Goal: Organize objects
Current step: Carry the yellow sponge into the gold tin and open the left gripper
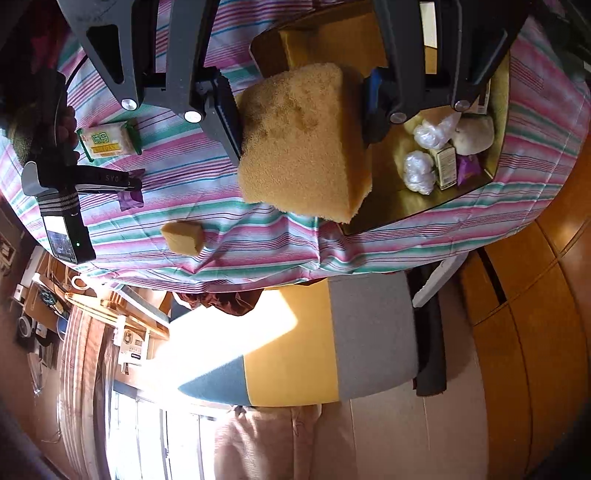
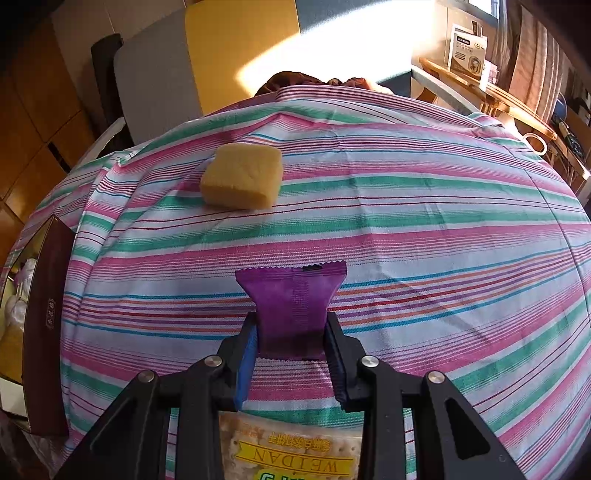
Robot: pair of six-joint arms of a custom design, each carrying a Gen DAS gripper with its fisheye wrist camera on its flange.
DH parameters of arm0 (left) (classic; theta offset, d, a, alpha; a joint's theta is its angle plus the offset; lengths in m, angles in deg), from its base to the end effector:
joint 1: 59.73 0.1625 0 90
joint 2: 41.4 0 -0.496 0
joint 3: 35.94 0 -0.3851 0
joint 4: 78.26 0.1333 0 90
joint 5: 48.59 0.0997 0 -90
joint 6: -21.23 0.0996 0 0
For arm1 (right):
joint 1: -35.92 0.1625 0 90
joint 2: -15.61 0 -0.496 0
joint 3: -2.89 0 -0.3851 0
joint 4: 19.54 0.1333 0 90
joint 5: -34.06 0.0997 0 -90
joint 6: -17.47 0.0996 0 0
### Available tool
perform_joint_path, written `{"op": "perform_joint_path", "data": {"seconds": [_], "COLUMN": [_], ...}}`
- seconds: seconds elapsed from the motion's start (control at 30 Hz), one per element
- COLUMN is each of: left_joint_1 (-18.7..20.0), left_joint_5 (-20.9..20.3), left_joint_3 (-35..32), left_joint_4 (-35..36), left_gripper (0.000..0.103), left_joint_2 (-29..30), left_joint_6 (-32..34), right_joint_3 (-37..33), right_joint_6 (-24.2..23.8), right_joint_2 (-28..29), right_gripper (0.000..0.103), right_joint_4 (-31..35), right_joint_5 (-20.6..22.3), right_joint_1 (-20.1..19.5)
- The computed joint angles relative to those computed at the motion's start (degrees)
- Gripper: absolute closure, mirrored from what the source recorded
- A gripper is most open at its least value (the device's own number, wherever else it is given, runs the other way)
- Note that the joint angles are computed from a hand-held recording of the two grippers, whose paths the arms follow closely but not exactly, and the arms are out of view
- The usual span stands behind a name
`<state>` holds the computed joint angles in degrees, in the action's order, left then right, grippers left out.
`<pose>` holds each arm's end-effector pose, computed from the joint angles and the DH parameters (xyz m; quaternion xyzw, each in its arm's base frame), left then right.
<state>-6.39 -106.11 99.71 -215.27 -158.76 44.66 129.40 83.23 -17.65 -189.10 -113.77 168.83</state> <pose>-0.0087 -0.3245 0.4564 0.4056 0.8399 -0.2677 0.2417 0.3608 -0.3162 -0.0251 -0.1157 -0.8633 0.3292 0.3647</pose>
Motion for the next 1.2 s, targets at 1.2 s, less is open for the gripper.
{"op": "perform_joint_path", "data": {"seconds": [1.2], "left_joint_1": [27.2], "left_joint_5": [-8.2], "left_joint_3": [-17.2], "left_joint_4": [1.7], "left_gripper": [0.048], "left_joint_2": [7.7], "left_joint_6": [1.7], "right_joint_3": [-3.5], "right_joint_6": [3.3], "right_joint_2": [0.4], "right_gripper": [0.07], "right_joint_4": [12.0], "right_joint_5": [-1.5], "right_joint_1": [0.7]}}
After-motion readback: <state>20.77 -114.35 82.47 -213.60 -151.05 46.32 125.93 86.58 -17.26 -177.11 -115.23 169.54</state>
